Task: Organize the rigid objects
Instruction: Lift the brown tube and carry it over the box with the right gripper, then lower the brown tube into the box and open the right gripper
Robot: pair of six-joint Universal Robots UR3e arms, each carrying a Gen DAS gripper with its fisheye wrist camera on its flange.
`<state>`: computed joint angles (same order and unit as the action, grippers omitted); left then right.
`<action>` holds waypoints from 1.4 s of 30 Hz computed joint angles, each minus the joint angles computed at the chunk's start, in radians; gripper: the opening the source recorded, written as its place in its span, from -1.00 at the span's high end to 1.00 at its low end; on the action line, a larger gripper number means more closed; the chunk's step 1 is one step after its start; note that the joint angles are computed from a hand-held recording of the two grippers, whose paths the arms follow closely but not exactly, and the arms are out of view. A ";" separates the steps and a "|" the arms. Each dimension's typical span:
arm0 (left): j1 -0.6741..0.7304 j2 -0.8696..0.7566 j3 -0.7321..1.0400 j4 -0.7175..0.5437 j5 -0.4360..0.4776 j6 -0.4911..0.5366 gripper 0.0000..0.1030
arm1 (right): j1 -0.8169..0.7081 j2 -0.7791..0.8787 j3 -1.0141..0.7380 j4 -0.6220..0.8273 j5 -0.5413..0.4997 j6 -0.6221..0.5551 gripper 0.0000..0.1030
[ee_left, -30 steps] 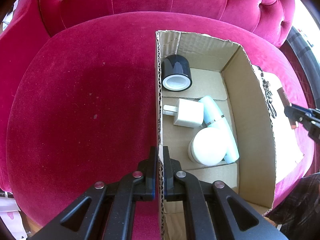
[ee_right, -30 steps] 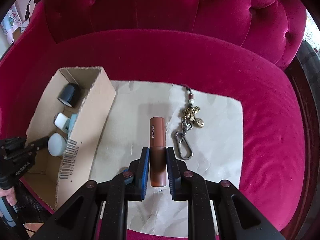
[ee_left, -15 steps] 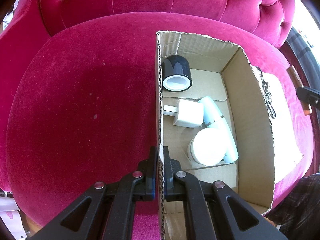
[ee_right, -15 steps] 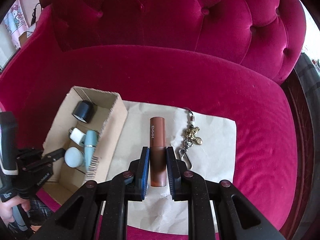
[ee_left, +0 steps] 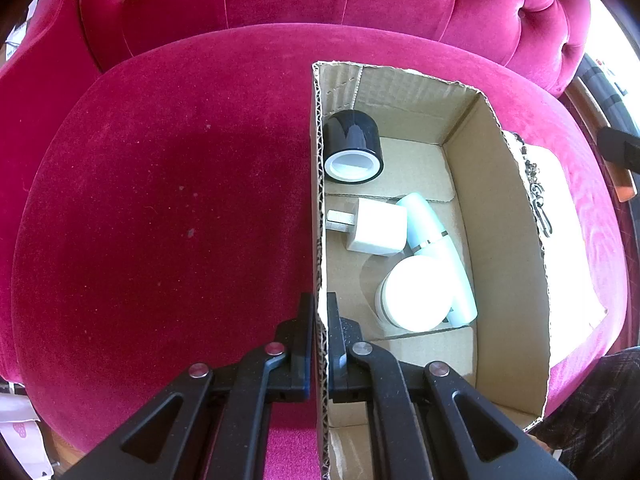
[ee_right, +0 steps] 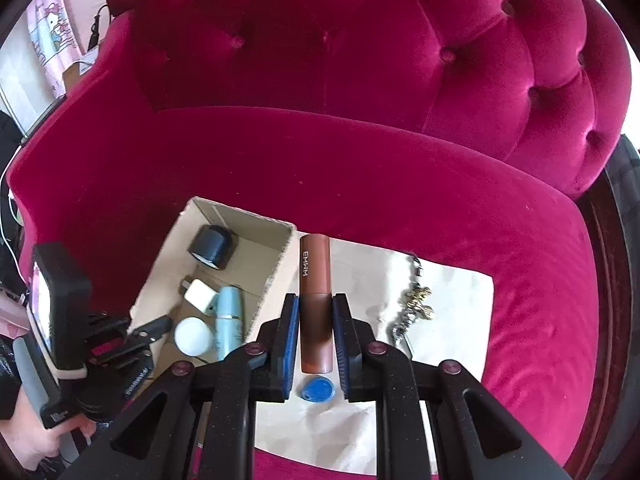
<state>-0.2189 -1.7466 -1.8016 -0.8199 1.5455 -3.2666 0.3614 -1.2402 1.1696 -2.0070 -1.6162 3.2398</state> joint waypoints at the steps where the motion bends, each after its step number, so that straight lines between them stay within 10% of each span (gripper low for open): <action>1: 0.001 0.000 0.000 0.000 -0.001 0.000 0.92 | 0.005 0.006 -0.010 0.003 0.002 0.003 0.68; 42: -0.007 -0.009 -0.001 0.009 0.005 -0.005 0.92 | 0.109 0.257 -0.318 0.073 0.064 0.100 0.68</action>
<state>-0.2263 -1.7551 -1.8026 -0.8109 1.5500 -3.2719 0.4702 -0.9829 0.8520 -1.9345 -1.5519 3.3401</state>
